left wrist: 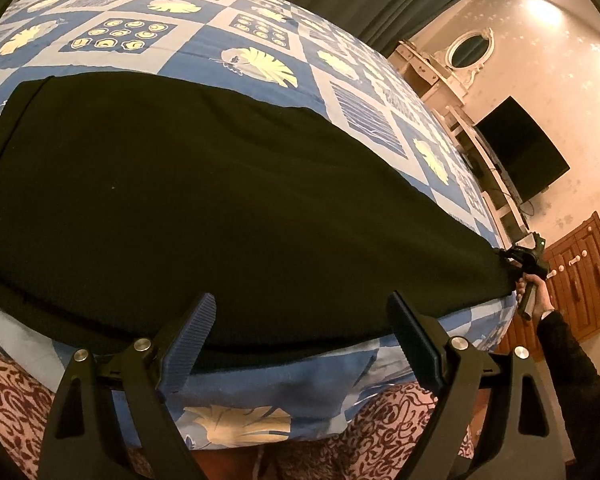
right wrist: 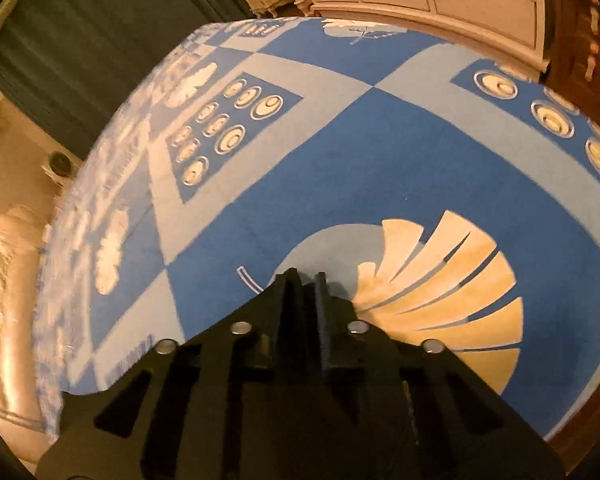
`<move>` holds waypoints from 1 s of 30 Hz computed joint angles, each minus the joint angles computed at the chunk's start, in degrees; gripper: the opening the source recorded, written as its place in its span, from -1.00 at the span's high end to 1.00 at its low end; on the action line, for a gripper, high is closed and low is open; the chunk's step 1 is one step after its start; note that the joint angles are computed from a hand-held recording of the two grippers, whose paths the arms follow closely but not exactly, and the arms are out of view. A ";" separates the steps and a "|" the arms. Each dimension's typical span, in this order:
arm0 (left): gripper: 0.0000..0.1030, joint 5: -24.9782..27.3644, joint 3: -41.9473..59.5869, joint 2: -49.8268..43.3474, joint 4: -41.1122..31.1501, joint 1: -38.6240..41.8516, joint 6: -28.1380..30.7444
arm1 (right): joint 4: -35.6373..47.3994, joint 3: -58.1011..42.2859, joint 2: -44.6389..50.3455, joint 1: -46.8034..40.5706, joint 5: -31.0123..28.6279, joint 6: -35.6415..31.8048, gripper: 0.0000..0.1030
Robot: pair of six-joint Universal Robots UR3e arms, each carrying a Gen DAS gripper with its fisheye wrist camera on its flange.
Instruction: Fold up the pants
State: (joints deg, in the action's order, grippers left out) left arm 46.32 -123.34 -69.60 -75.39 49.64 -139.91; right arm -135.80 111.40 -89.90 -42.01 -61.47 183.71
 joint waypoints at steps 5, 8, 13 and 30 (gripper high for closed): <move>-0.67 -0.71 0.43 -0.32 -1.53 0.57 1.39 | 3.81 9.94 -14.12 -12.11 7.42 -1.54 -0.09; -0.67 -1.19 0.30 -0.48 -1.57 0.93 1.56 | 17.99 14.82 -25.83 -23.60 13.36 -10.43 -0.11; -0.67 -2.52 0.07 0.79 -2.54 2.34 1.93 | 53.41 17.46 -39.98 -42.83 19.81 -32.50 -0.11; -0.67 -2.03 6.00 -5.64 1.24 12.76 3.45 | 56.46 23.94 -34.21 -34.64 30.78 -31.78 -0.39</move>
